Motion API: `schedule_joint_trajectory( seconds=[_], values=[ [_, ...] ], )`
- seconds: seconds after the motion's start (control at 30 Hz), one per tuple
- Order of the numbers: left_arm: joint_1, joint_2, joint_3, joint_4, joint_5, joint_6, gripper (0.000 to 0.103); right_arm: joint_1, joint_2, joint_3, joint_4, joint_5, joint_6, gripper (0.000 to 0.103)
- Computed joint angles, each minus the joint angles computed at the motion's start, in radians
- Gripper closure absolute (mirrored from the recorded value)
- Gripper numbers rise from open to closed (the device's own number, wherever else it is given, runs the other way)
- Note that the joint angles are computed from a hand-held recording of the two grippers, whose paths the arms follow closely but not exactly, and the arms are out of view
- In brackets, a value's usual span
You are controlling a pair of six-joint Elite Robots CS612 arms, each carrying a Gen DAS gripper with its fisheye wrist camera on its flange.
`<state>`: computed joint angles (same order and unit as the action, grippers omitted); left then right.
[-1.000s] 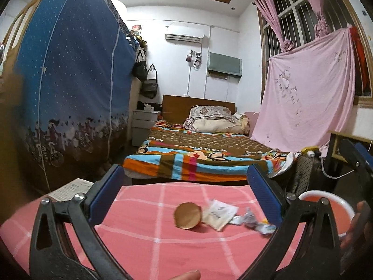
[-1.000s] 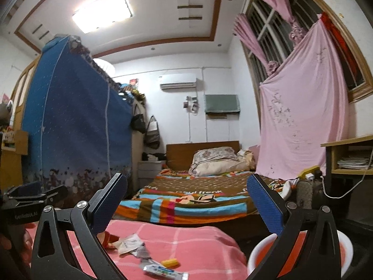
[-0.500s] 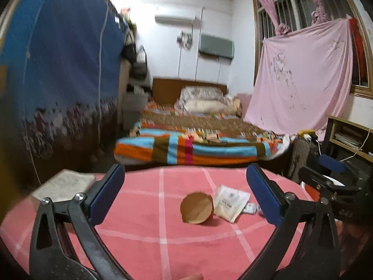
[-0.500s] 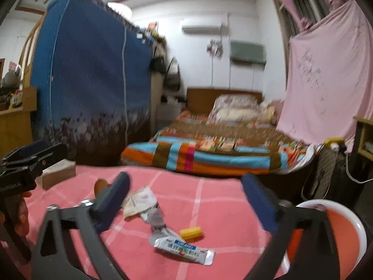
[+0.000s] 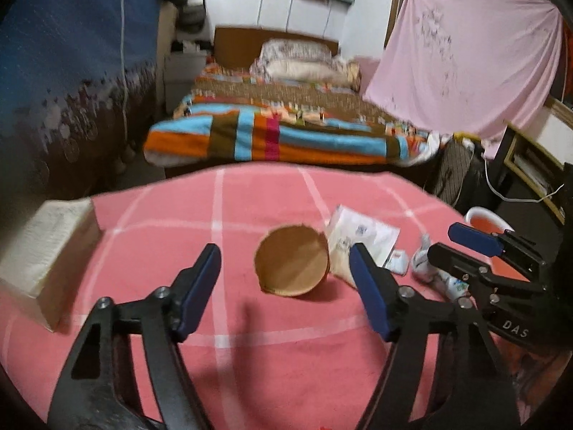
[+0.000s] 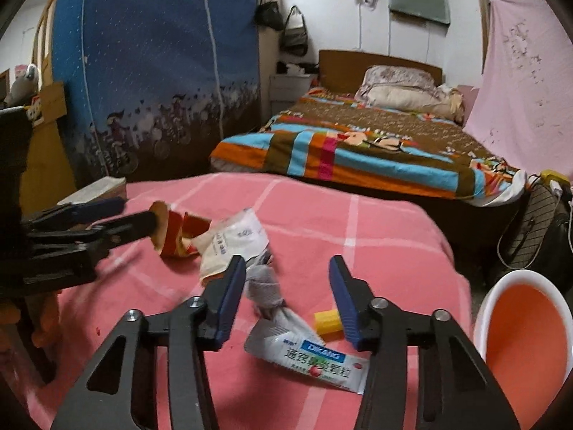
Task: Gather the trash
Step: 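Grasp the paper cup with the left tool while the right tool grasps a grey scrap, then carry the cup and grey scrap over the orange bucket and open both tools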
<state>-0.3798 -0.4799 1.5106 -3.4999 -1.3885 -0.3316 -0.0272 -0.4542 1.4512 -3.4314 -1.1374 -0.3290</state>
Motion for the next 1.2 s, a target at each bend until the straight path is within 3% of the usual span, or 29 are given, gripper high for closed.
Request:
schedule_joint_trajectory(
  seconds=[0.23, 0.33, 0.43, 0.57, 0.77, 1.2],
  values=[
    [0.016, 0.004, -0.024, 0.068, -0.092, -0.054, 0.064, 0.004, -0.006, -0.015, 0.115, 0.021, -0.058, 0.067],
    [0.017, 0.004, -0.033, 0.101, -0.098, -0.069, 0.072, 0.004, -0.008, -0.018, 0.135, 0.024, -0.07, 0.068],
    [0.019, 0.003, -0.031, 0.09, -0.105, -0.084, 0.072, 0.002, -0.01, -0.017, 0.144, 0.033, -0.076, 0.082],
    [0.017, 0.002, -0.024, 0.065, -0.093, -0.084, 0.073, 0.001, -0.01, -0.01, 0.119, 0.041, -0.071, 0.084],
    [0.006, 0.001, -0.003, -0.019, -0.047, -0.066, 0.074, -0.016, 0.0, 0.009, -0.028, 0.106, -0.002, 0.084],
    [-0.051, 0.017, 0.041, -0.371, 0.105, 0.055, 0.073, -0.061, 0.061, -0.003, -0.528, 0.223, 0.291, 0.084]
  ],
)
